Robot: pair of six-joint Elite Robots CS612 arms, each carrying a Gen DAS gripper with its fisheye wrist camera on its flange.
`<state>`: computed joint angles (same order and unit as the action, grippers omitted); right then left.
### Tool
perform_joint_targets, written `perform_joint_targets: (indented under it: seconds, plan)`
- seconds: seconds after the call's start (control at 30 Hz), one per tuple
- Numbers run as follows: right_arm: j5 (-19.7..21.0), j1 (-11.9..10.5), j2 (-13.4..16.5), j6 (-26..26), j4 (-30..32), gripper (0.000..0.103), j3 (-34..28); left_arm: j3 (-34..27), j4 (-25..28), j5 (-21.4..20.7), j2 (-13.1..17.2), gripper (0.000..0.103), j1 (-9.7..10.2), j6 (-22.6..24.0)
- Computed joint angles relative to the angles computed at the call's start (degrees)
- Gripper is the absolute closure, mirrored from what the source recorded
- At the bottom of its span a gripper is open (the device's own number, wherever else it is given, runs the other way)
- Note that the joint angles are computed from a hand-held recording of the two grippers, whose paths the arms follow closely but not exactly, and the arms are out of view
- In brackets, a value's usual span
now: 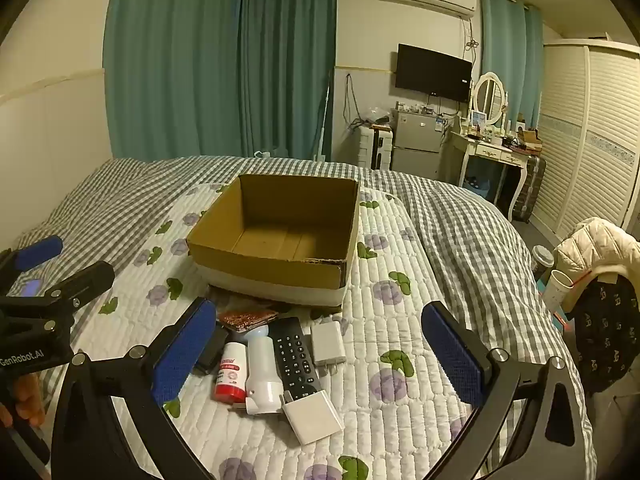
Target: Organize rigid objects
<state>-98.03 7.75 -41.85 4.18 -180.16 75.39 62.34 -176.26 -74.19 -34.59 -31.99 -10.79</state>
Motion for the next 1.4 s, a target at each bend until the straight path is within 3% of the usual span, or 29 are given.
perform_joint_targets:
  seconds: [0.1, 0.3, 1.4]
  plan:
    - [0.09, -0.03, 0.10, 0.01, 0.12, 0.000, -0.10, -0.61, 2.03, -1.63, 0.05, 0.000, 0.45, -1.73]
    - [0.15, -0.02, 0.19, 0.11, -0.25, 0.000, 0.01, 0.33, -0.76, 1.11, -0.05, 0.000, -0.23, 0.50]
    - [0.42, 0.09, 0.40, 0.18, 2.34, 0.000, -0.45, 0.54, 0.00, 1.65, -0.21, 0.000, -0.14, 0.06]
